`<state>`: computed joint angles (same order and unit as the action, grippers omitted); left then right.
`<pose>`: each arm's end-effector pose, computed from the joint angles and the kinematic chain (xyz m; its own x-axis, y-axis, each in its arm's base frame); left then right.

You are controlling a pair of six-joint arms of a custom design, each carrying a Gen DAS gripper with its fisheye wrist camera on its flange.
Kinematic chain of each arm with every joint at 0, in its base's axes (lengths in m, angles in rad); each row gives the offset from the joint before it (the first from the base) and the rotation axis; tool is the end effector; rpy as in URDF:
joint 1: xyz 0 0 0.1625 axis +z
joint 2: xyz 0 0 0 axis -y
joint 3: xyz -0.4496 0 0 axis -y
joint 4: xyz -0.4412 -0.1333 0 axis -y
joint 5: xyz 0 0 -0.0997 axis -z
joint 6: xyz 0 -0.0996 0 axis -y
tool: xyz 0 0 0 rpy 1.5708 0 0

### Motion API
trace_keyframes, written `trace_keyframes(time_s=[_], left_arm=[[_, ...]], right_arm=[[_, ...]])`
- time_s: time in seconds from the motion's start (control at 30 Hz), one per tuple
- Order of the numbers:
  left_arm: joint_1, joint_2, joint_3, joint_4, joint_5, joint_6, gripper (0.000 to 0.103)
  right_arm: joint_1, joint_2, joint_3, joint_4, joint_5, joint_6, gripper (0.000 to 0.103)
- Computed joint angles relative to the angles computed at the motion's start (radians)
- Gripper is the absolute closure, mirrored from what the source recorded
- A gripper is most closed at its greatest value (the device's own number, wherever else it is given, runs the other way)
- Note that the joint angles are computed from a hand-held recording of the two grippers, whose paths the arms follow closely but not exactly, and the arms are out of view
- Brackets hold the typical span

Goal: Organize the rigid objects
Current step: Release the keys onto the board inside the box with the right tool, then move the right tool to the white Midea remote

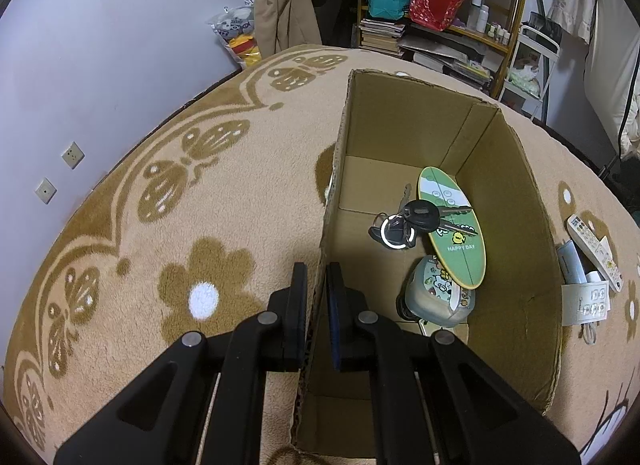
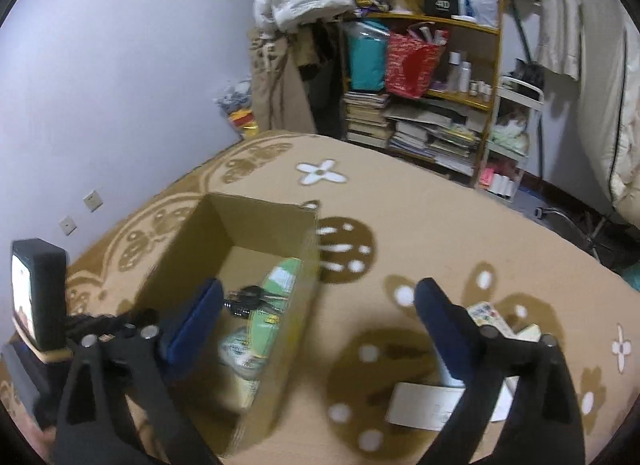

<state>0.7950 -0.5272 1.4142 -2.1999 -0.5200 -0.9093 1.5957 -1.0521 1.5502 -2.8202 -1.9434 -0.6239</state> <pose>-0.3691 -0.6900 -0.0266 -0.6570 -0.2339 -0.7167 0.2584 0.8233 -0.5055 0.1156 -0.7440 0.3424 -0.7501 -0.2440 0.6147 -0.5623 0.7245 -0.3986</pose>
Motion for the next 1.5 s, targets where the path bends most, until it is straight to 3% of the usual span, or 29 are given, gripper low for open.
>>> trace_keyframes(time_s=[0.37, 0.5, 0.67, 1.03, 1.2, 1.37, 1.5], left_arm=[[0.001, -0.003, 0.004, 0.001, 0.001, 0.001, 0.094], [0.001, -0.002, 0.003, 0.001, 0.001, 0.001, 0.094], [0.0, -0.002, 0.003, 0.002, 0.001, 0.0, 0.094], [0.0, -0.003, 0.004, 0.003, 0.001, -0.001, 0.094], [0.0, -0.002, 0.003, 0.004, 0.001, -0.001, 0.094], [0.0, -0.001, 0.002, 0.004, 0.002, -0.001, 0.094], [0.0, -0.002, 0.002, 0.007, 0.002, -0.003, 0.094]], right_arm=[[-0.077, -0.004, -0.009, 0.017, -0.101, -0.009, 0.0], [-0.109, -0.009, -0.011, 0.042, -0.111, 0.027, 0.0], [-0.142, -0.027, -0.006, 0.1, -0.057, 0.077, 0.0], [-0.163, -0.005, -0.006, 0.138, -0.06, 0.07, 0.0], [-0.156, 0.013, -0.015, 0.175, -0.15, 0.082, 0.0], [-0.157, 0.0, 0.004, 0.226, -0.186, 0.081, 0.004], [-0.144, -0.012, 0.037, 0.211, -0.244, 0.055, 0.014]])
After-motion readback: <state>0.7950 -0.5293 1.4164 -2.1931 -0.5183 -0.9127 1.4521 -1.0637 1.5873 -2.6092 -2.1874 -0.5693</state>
